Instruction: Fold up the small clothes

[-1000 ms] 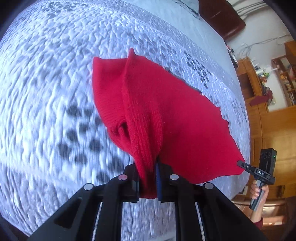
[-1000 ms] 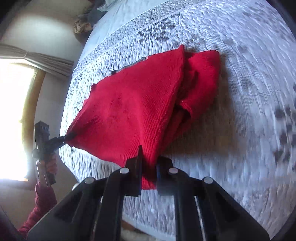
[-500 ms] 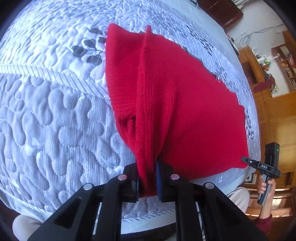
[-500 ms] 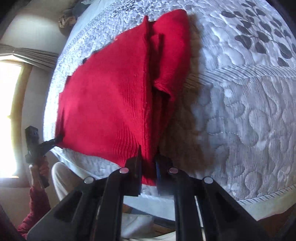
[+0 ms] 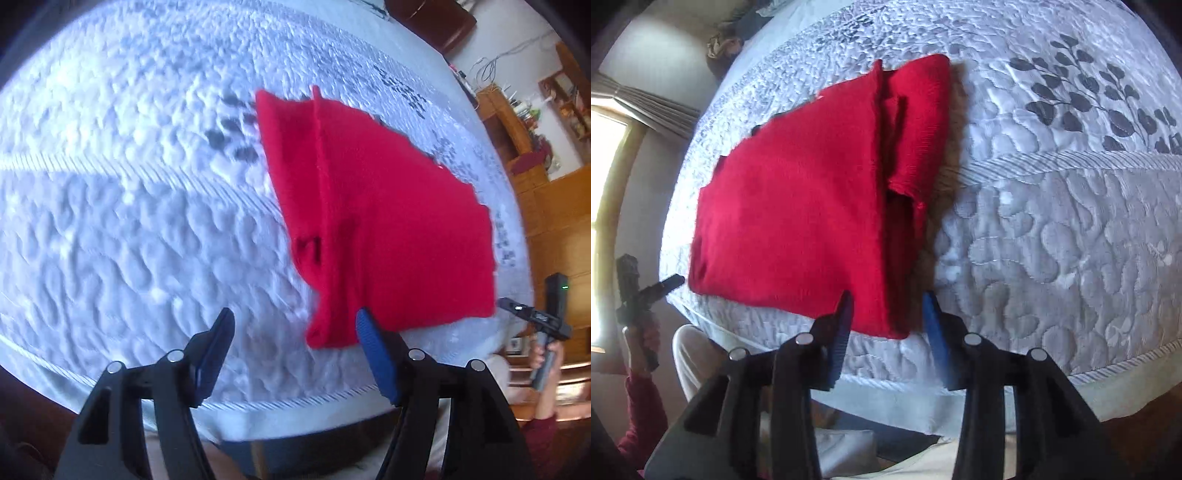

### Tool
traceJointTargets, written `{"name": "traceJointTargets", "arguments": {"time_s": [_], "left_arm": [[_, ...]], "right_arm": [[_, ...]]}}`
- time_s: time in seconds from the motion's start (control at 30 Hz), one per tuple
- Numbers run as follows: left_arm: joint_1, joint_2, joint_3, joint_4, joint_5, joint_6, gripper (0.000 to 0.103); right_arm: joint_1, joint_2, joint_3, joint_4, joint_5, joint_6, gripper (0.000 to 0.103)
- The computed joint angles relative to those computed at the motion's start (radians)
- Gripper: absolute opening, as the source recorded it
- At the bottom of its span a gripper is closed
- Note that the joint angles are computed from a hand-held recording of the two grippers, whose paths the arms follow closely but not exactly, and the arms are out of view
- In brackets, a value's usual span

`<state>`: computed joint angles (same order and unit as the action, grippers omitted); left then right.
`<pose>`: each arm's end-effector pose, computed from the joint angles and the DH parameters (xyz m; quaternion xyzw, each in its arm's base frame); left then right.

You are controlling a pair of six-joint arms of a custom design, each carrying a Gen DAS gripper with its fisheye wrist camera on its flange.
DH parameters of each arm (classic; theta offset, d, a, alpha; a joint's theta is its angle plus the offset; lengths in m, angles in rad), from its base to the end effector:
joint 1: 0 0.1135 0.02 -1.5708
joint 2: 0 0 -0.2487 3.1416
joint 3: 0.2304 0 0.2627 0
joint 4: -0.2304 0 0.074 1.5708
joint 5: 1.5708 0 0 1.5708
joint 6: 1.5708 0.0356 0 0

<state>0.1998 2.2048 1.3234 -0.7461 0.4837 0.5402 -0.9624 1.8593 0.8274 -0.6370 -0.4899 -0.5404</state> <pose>0.3662 0.0573 0.0493 0.1577 0.9576 -0.2332 0.0609 0.1642 -0.2064 0.0583 0.2146 0.9450 0.2095 0.1306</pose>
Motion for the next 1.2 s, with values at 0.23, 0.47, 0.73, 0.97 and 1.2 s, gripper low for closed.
{"name": "traceJointTargets", "arguments": {"time_s": [0.23, 0.47, 0.73, 0.97, 1.2], "left_arm": [[-0.048, 0.078, -0.016, 0.054, 0.037, -0.081, 0.069], [-0.05, 0.063, -0.007, 0.041, 0.118, -0.161, 0.008], [-0.082, 0.001, -0.097, 0.153, -0.056, -0.066, 0.008], [-0.088, 0.001, -0.084, 0.138, -0.09, -0.044, 0.02], [-0.145, -0.119, -0.008, 0.179, -0.142, -0.101, 0.05]], "right_arm": [[0.033, 0.136, 0.001, 0.091, 0.028, 0.1, 0.049], [0.028, 0.132, 0.029, 0.029, -0.027, 0.067, 0.008], [0.02, 0.039, -0.003, 0.017, 0.054, 0.006, 0.006], [0.089, 0.092, -0.012, 0.104, 0.13, 0.054, 0.021], [0.127, -0.07, 0.083, -0.025, 0.062, 0.062, 0.033]]}}
